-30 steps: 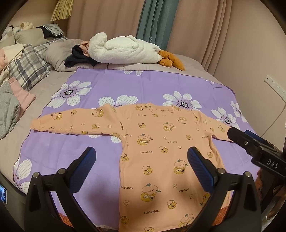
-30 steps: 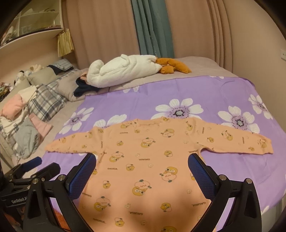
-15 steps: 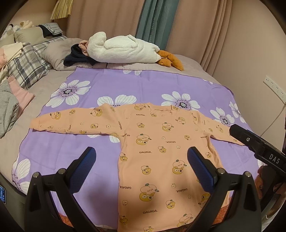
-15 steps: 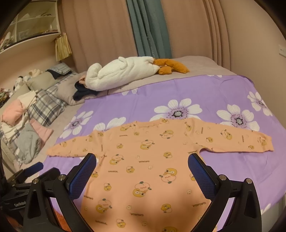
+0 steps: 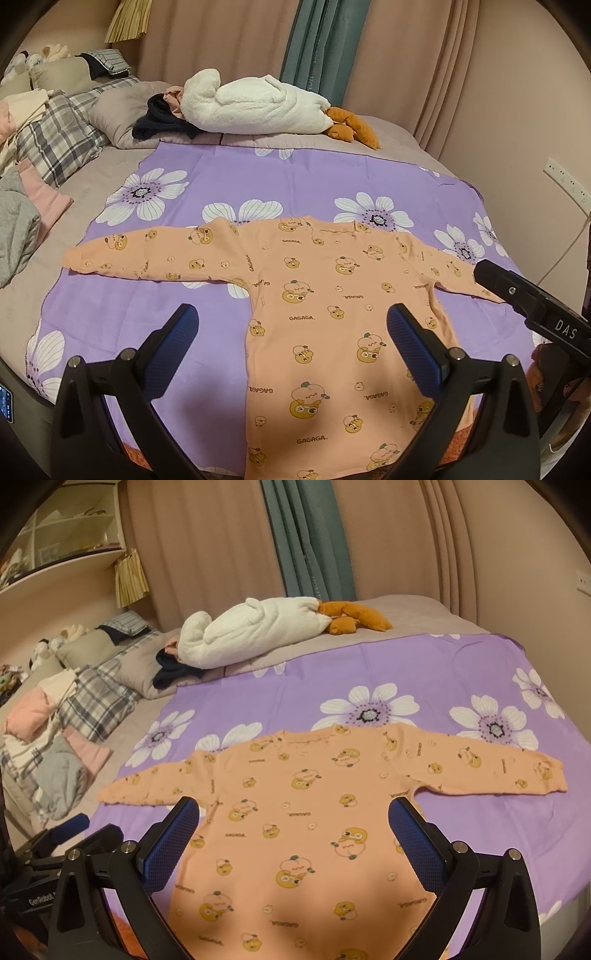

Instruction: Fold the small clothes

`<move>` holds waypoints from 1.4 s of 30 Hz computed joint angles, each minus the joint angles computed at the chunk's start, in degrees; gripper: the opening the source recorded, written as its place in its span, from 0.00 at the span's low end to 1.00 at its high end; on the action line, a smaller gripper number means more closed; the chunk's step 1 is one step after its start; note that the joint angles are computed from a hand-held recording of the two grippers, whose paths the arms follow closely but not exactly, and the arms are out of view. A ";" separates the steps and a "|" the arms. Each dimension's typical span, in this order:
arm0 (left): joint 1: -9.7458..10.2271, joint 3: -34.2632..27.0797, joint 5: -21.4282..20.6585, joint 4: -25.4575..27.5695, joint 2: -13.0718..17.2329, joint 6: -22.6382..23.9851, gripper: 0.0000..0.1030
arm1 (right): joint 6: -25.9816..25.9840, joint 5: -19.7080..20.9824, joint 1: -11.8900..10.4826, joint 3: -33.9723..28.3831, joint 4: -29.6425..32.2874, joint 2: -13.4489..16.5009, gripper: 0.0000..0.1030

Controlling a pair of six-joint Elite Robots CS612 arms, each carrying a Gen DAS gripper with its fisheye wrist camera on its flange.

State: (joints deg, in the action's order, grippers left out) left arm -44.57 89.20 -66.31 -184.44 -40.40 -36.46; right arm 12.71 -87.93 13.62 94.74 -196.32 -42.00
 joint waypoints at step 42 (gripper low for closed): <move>0.77 -0.23 -2.58 0.70 0.06 -1.27 0.98 | 0.56 2.36 -0.16 -0.27 -0.84 -0.03 0.99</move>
State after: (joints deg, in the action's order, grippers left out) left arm -43.79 88.97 -68.90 -183.75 -40.33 -37.72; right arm 13.27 -85.57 13.47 94.47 -197.16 -42.03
